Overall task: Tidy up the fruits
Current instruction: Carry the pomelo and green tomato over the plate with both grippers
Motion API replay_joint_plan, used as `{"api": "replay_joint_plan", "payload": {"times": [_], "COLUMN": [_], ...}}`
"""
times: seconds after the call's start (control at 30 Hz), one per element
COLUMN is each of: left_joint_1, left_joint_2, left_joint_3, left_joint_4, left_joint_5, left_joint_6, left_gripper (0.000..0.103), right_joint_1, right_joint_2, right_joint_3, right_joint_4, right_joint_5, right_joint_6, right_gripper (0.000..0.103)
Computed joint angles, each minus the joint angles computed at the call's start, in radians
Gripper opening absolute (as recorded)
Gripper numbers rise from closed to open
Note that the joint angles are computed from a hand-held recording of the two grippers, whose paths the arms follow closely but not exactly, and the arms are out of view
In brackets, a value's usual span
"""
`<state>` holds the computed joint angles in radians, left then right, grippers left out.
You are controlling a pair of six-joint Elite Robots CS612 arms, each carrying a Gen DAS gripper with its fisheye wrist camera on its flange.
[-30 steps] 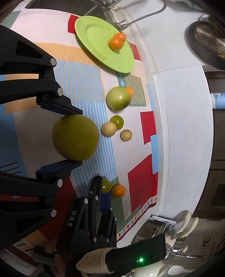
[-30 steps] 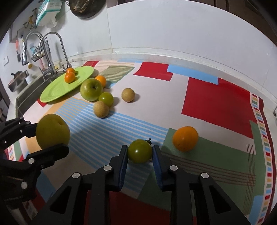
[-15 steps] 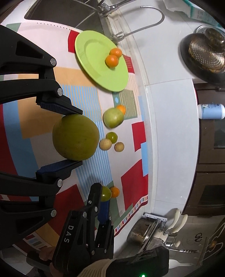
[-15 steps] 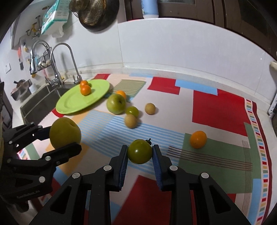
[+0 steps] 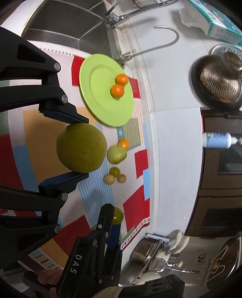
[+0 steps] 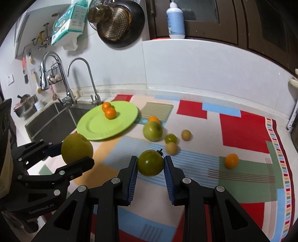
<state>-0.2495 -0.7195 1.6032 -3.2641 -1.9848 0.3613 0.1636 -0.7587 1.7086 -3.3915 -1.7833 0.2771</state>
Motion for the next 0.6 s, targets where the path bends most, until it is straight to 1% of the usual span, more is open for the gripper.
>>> {"api": "replay_joint_plan", "payload": {"times": [0.33, 0.6], "left_joint_1": [0.044, 0.071], "left_joint_2": [0.024, 0.05], "left_joint_3": [-0.059, -0.118], "left_joint_4": [0.01, 0.022], "left_joint_5": [-0.012, -0.025], "left_joint_6": [0.006, 0.008], "left_gripper": [0.049, 0.049], "right_joint_1": [0.037, 0.056], "right_joint_2": [0.041, 0.075], "right_joint_3": [-0.096, -0.175], "right_joint_4": [0.01, 0.032], "right_joint_5": [-0.026, -0.041], "right_joint_6": [0.018, 0.011], "right_gripper": [0.029, 0.029]}}
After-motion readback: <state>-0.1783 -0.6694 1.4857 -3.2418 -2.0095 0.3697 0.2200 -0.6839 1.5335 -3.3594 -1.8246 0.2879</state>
